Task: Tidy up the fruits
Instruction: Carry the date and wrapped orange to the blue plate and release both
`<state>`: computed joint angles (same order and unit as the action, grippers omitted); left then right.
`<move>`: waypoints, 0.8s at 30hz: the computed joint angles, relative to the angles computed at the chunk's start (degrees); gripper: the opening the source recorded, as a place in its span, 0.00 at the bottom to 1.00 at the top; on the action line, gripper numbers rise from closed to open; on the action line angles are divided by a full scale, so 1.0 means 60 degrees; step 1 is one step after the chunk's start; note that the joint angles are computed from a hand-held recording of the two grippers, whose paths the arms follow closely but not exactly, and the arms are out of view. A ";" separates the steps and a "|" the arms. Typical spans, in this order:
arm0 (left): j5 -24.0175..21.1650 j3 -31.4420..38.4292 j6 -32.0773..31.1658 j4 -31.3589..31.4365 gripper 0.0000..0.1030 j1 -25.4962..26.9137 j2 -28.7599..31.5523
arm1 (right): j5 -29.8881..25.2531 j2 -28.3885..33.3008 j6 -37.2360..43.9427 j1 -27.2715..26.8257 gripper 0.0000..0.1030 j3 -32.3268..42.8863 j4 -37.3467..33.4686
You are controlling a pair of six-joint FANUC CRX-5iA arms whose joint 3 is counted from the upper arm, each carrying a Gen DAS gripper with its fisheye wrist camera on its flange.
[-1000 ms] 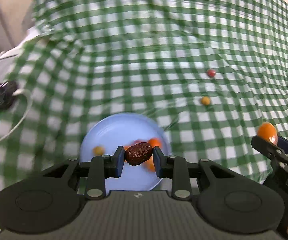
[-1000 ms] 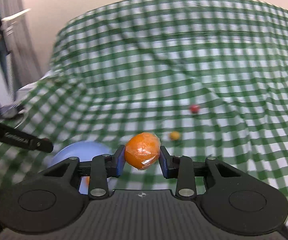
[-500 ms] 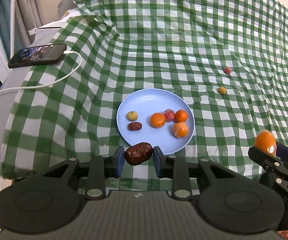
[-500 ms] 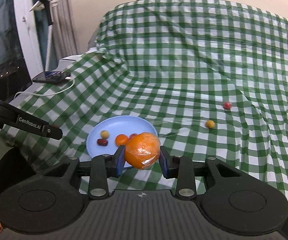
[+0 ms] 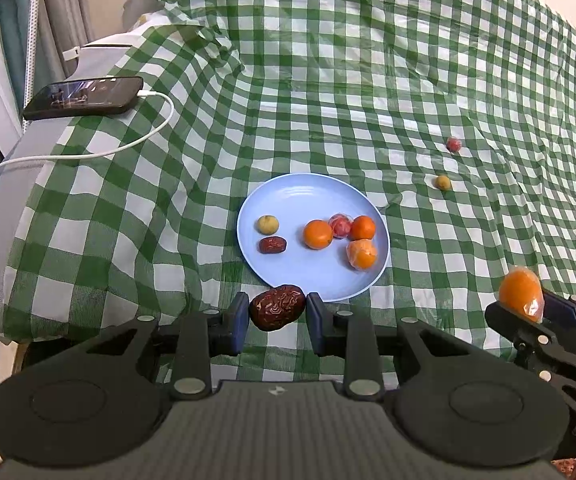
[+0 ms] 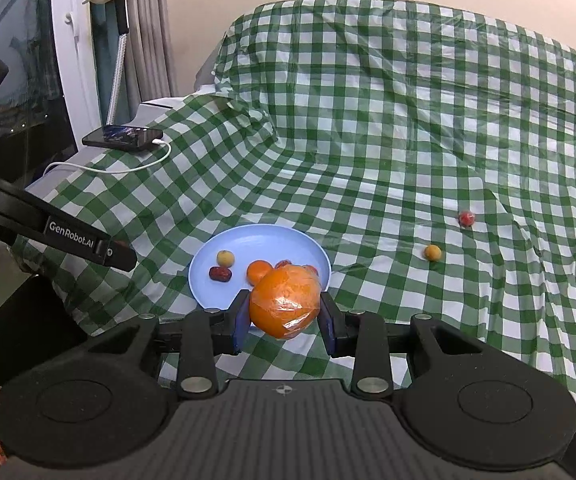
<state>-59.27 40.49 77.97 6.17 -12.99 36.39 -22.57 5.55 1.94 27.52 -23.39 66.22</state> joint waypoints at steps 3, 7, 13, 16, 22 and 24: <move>-0.0149 0.0197 0.0066 -0.0009 0.33 -0.0002 0.0134 | -0.0041 0.0131 0.0412 0.0035 0.36 0.0195 -0.0446; -0.0337 0.0476 0.0146 -0.0026 0.33 0.0008 0.0342 | -0.0058 0.0194 0.0800 0.0073 0.36 0.0292 -0.0814; -0.0674 0.1074 0.0246 -0.0044 0.33 0.0024 0.0769 | -0.0162 0.0379 0.1664 0.0139 0.36 0.0601 -0.1738; -0.0866 0.1472 0.0229 -0.0007 0.33 0.0036 0.1046 | -0.0252 0.0525 0.2025 0.0134 0.36 0.0801 -0.2107; -0.1386 0.2634 0.0324 -0.0023 0.33 0.0029 0.1773 | -0.0491 0.0915 0.2814 0.0106 0.36 0.1330 -0.2937; -0.1636 0.3209 0.0334 -0.0029 0.33 0.0020 0.2117 | -0.0528 0.1069 0.3041 0.0082 0.36 0.1515 -0.3117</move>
